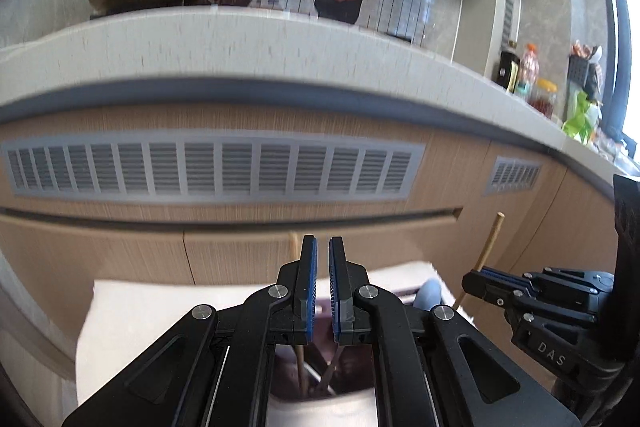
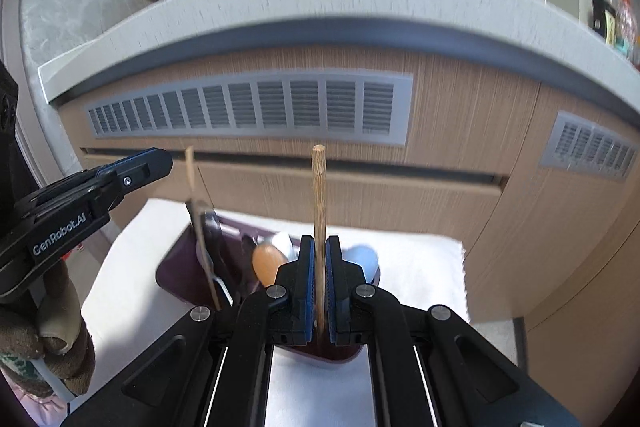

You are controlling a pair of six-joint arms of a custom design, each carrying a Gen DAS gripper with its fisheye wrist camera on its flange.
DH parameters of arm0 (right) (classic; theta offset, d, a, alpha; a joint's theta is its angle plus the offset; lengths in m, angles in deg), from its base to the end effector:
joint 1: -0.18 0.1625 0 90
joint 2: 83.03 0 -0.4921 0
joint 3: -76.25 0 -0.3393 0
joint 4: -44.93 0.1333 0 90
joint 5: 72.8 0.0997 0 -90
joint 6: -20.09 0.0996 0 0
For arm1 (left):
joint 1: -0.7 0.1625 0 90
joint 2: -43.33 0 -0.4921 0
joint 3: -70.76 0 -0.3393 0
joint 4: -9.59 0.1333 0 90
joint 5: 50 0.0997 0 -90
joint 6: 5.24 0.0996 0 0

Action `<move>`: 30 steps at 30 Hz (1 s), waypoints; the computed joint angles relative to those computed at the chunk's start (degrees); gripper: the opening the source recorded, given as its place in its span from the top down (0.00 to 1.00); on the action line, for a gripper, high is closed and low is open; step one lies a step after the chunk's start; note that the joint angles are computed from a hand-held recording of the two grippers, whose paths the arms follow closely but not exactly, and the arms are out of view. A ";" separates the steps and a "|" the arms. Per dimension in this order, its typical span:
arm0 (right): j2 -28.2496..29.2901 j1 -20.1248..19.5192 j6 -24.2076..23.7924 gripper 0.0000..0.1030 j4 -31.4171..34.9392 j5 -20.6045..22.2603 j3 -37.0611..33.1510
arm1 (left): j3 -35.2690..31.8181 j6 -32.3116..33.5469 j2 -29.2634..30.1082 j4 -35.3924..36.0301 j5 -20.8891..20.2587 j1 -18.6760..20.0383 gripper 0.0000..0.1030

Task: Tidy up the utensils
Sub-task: 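Open both grippers to release the chopsticks in the holder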

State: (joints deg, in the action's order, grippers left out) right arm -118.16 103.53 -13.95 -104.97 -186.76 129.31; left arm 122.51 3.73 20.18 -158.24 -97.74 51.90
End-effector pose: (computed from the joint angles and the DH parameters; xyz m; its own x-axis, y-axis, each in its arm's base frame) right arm 0.2890 -0.8156 0.3402 -0.6926 -0.3608 0.6245 -0.6751 0.6292 -0.3851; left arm -0.3899 -0.8045 0.2209 -0.8212 0.1454 -0.5519 0.5439 0.4923 -0.6796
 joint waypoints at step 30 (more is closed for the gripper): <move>-19.33 -0.99 3.68 0.03 -37.23 -0.38 45.11 | 47.18 -12.15 -12.01 -26.65 22.81 -12.33 0.00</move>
